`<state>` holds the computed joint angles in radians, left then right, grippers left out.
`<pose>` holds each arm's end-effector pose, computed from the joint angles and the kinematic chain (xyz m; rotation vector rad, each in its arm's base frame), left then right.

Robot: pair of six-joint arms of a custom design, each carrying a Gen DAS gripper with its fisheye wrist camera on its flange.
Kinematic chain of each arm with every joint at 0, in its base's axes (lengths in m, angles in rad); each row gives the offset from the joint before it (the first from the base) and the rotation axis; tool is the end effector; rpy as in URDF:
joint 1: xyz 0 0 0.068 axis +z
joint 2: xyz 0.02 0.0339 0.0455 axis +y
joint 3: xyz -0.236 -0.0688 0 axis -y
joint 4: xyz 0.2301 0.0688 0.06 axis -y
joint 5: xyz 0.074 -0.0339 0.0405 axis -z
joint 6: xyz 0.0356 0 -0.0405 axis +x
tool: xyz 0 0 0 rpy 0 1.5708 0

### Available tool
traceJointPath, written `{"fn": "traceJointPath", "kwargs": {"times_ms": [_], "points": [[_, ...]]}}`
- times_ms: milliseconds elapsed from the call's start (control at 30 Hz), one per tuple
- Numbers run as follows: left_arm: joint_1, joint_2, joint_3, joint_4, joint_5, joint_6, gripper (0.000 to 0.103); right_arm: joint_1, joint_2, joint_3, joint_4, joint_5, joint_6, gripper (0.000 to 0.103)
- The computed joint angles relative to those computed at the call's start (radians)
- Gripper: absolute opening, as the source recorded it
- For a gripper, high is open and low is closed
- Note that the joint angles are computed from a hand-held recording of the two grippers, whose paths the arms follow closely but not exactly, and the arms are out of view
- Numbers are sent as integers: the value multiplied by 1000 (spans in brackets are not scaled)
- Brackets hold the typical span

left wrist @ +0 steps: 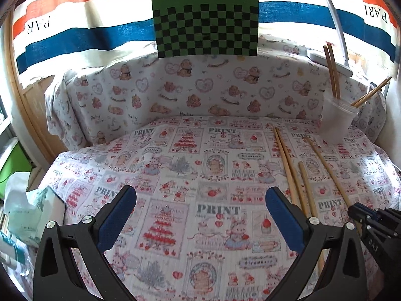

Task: Organize utensils
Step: 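Lift the right tool's stick while the left tool lowers toward the sticks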

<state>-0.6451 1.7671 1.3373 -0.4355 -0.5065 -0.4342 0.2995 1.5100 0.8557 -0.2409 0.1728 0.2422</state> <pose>0.3047 -0.2077 0.2236 0.0241 2.3003 0.0753 0.2817 0.0806 0.1715 0.0043 2.4478 0.0257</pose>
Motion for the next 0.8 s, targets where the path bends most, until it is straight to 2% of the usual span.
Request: {"fn": "traceJointPath", "kwargs": {"times_ms": [100,233,267,367,467,567,633,767,800], "points": [[-16,-11,-13,-5,-33,6,102,-6,7,1,11,-2,1,8],[-25,-31,-33,-9,-53,4,102,-38,-7,-21,39,-63,3,9],[-23,-35,-38,-8,-50,5,102,-48,-10,-24,39,-86,-2,13],[-16,-49,-58,-1,-41,5,102,-95,-43,-37,39,-188,-12,43],[-10,-42,-58,-8,-22,-11,102,-109,-76,-49,40,-199,-20,44],[-8,-25,-53,-9,20,-25,102,-71,-67,-35,14,-128,-45,43],[-18,-10,-44,-11,15,-27,102,-39,-49,-23,-8,-77,-60,43],[-32,19,-16,-15,37,-14,102,-13,-39,-35,-4,-25,-72,27],[-34,35,2,-20,59,10,102,-13,-48,-50,11,-21,-82,18]]}}
